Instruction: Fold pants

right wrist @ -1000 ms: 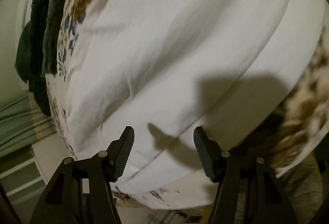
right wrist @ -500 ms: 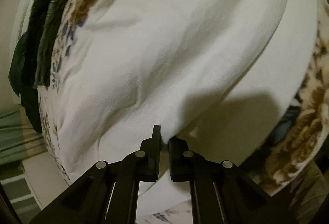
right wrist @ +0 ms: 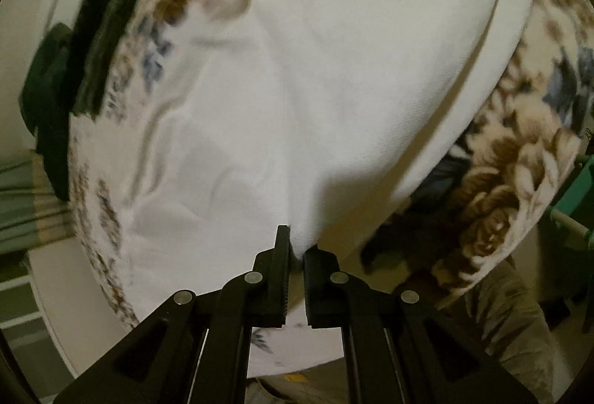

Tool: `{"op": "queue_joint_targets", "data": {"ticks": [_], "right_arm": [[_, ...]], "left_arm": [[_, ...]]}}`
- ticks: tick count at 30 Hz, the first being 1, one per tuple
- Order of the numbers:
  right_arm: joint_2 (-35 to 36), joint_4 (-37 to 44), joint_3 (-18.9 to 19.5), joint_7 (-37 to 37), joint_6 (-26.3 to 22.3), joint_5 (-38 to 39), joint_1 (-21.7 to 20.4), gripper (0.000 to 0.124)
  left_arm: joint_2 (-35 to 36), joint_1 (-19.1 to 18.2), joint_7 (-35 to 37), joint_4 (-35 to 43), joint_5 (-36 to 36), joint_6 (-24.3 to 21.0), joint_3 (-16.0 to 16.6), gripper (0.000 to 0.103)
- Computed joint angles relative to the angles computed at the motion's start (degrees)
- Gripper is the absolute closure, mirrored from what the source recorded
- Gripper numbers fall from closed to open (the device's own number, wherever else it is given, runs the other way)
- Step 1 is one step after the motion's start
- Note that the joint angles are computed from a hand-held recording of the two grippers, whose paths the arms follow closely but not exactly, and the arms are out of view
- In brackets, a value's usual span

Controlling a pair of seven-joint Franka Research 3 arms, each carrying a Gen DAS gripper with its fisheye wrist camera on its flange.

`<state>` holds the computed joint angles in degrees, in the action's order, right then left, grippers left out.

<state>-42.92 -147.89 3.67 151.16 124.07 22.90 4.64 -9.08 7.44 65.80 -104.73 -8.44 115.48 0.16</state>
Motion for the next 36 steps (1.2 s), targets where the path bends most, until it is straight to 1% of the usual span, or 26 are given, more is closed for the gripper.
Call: {"op": "queue_joint_targets", "data": {"ticks": [1,2,4,5,6,7,8,9,10,11,12,14,15,17,19,22,23,24,25,26,27,31,33,34,35,36], "right_arm": [[0.9,-0.6,-0.7,-0.6,-0.8,0.7,0.5,0.116],[1.3,-1.2,-1.3,-1.3,-1.0,1.5,0.9,0.114],[3.9,-1.1,-4.2,-6.0,-3.2,3.8,2.4,0.097],[4.1,-1.4,-4.8,-7.7,-2.8,5.2,2.5,0.095],[2.9,-2.0,-5.4,-9.0,-2.6,6.3,2.3,0.081],[1.3,-1.9,-5.3,-9.3,-4.1,5.4,1.3,0.066],[-0.2,-2.0,-5.1,-9.4,-4.9,4.8,0.3,0.064],[-2.9,-2.3,-5.0,-8.9,-6.2,3.4,-1.5,0.064],[-5.5,-2.4,-4.9,-7.6,-8.0,1.5,-3.7,0.064],[-8.7,-2.7,-5.1,-6.1,-9.7,-0.8,-6.7,0.064],[-10.6,-3.0,-5.3,-5.4,-10.3,-2.2,-8.9,0.064],[-14.5,-3.3,-6.3,-4.3,-11.4,-7.3,-15.2,0.064],[-15.3,-3.6,-7.8,-5.0,-10.8,-10.0,-18.6,0.064],[-15.2,-4.4,-9.6,-6.2,-8.8,-12.4,-23.2,0.064],[-12.5,-4.7,-12.2,-8.4,-5.9,-13.8,-26.9,0.064],[-6.2,-4.4,-15.9,-14.3,-2.7,-13.1,-28.8,0.065],[-4.2,-4.1,-16.7,-16.6,-2.5,-12.3,-28.6,0.071],[-2.8,-3.6,-16.3,-17.6,-3.2,-12.7,-29.4,0.09],[-2.2,-3.2,-15.1,-17.4,-4.1,-13.8,-30.8,0.103],[-2.9,-3.5,-14.8,-18.0,-3.7,-13.9,-31.4,0.116],[-3.4,-3.3,-14.3,-18.5,-3.9,-14.3,-31.9,0.122],[-9.3,-2.9,-13.2,-17.5,-6.5,-14.8,-34.3,0.122],[-11.4,-2.0,-13.0,-16.6,-9.4,-15.2,-35.3,0.122],[-12.0,-1.7,-13.7,-17.0,-11.0,-15.0,-35.2,0.122],[-11.8,-1.1,-13.6,-17.4,-13.3,-16.1,-35.6,0.122],[-12.2,-1.2,-13.2,-17.0,-14.5,-16.2,-35.7,0.122]], "left_arm": [[0.2,-0.1,0.6,-0.4,0.2,-0.6,0.0,0.093],[1.2,-0.1,0.8,0.2,0.3,-2.2,-0.1,0.089],[2.3,-0.1,-1.1,1.8,1.5,-5.2,-0.6,0.083],[2.6,-0.1,-2.2,2.7,2.2,-6.5,-1.0,0.082],[2.6,-0.4,-2.6,3.6,3.0,-7.5,-1.4,0.076],[2.7,-0.8,-2.7,4.6,4.4,-8.4,-2.0,0.072],[2.6,-1.6,-2.4,5.7,6.1,-9.4,-2.9,0.058],[2.4,-2.2,-2.1,6.2,6.8,-9.8,-3.4,0.041],[2.0,-3.2,-1.9,6.6,7.8,-10.0,-4.2,0.032],[1.7,-4.2,-1.6,6.9,8.4,-10.2,-4.9,0.021],[1.6,-5.1,-1.2,7.1,8.4,-10.4,-5.5,0.018],[2.4,-7.2,-1.0,8.3,9.0,-11.6,-6.8,0.018],[2.9,-8.3,-1.2,8.4,8.9,-11.9,-7.5,0.018],[4.4,-10.0,-2.1,9.0,8.5,-12.8,-8.4,0.018],[5.6,-11.5,-4.2,8.4,8.5,-12.3,-9.3,0.018],[7.5,-13.5,-6.9,8.5,9.9,-12.1,-10.3,0.018],[8.2,-14.0,-7.7,8.8,10.8,-12.5,-10.6,0.018],[9.1,-14.6,-8.3,9.3,11.7,-13.0,-10.9,0.018],[9.7,-14.9,-8.7,9.8,12.3,-13.6,-10.9,0.018],[10.4,-15.3,-9.1,10.4,12.8,-14.2,-11.0,0.018],[10.7,-15.5,-9.5,10.8,13.3,-14.4,-11.0,0.018],[12.4,-16.3,-10.2,13.5,14.6,-15.8,-11.1,0.018],[13.1,-16.6,-9.9,14.9,15.4,-16.5,-11.1,0.018],[13.3,-16.7,-9.9,15.3,15.6,-16.5,-11.1,0.018],[13.7,-16.8,-9.8,16.0,16.1,-16.8,-11.1,0.018],[14.2,-16.9,-9.9,16.6,16.3,-17.1,-11.1,0.018]]}}
